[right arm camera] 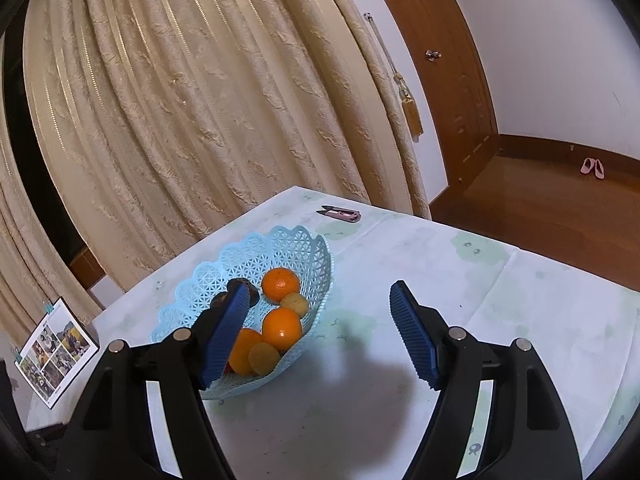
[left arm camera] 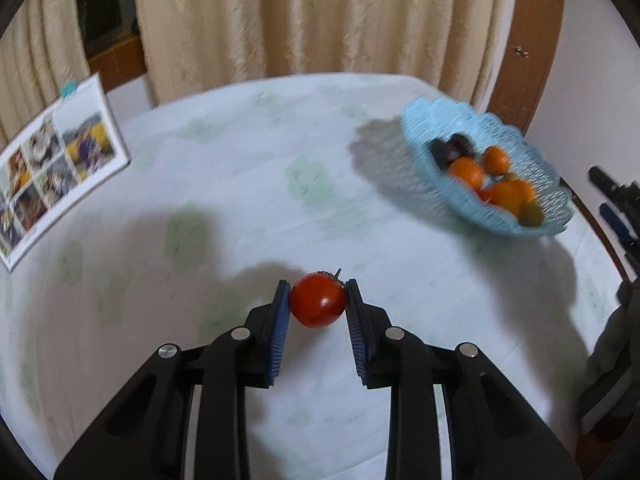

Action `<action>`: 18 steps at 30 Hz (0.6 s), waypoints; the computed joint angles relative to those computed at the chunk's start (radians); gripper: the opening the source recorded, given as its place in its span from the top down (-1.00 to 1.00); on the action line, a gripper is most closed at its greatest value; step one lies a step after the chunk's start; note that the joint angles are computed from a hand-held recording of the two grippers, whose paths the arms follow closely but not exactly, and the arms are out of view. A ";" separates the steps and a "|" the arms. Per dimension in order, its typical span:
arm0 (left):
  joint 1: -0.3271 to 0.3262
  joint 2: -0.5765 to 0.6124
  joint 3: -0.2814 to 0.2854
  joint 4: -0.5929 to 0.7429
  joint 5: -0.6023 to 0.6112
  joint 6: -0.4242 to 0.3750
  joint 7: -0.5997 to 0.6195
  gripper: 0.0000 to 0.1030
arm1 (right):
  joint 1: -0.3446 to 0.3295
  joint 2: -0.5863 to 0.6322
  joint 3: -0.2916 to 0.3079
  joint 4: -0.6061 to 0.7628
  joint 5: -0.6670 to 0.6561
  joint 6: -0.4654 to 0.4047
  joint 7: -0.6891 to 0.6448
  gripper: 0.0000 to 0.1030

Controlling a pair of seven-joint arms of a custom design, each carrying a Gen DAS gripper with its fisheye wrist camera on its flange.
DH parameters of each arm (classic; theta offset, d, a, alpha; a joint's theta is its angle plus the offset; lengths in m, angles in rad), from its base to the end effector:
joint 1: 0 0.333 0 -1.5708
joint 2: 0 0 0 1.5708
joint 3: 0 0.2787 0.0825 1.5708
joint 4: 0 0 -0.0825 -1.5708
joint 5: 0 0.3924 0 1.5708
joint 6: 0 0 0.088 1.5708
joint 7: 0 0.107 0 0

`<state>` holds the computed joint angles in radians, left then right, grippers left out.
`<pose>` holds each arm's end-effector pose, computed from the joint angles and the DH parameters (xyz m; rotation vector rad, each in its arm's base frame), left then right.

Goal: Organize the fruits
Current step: 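Carry the red tomato toward the blue basket with the left tool, then lower the red tomato into the basket and open the left tool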

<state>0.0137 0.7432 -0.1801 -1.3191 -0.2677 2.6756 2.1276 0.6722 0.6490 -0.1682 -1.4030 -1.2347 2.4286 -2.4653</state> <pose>0.7628 -0.0829 0.3373 -1.4413 2.2598 -0.8140 0.6391 0.3778 0.3370 -0.7873 2.0280 -0.8329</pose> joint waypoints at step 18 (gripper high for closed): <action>-0.164 0.207 -0.026 0.403 0.061 -0.108 -0.001 0.46 | 0.000 -0.004 -0.001 -0.007 0.002 0.014 0.011 -0.45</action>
<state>-0.1499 0.9498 -0.2063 -0.9158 -0.2065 2.5678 2.1262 0.6724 0.6454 -0.1690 -1.4101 -1.2325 2.4421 -2.4548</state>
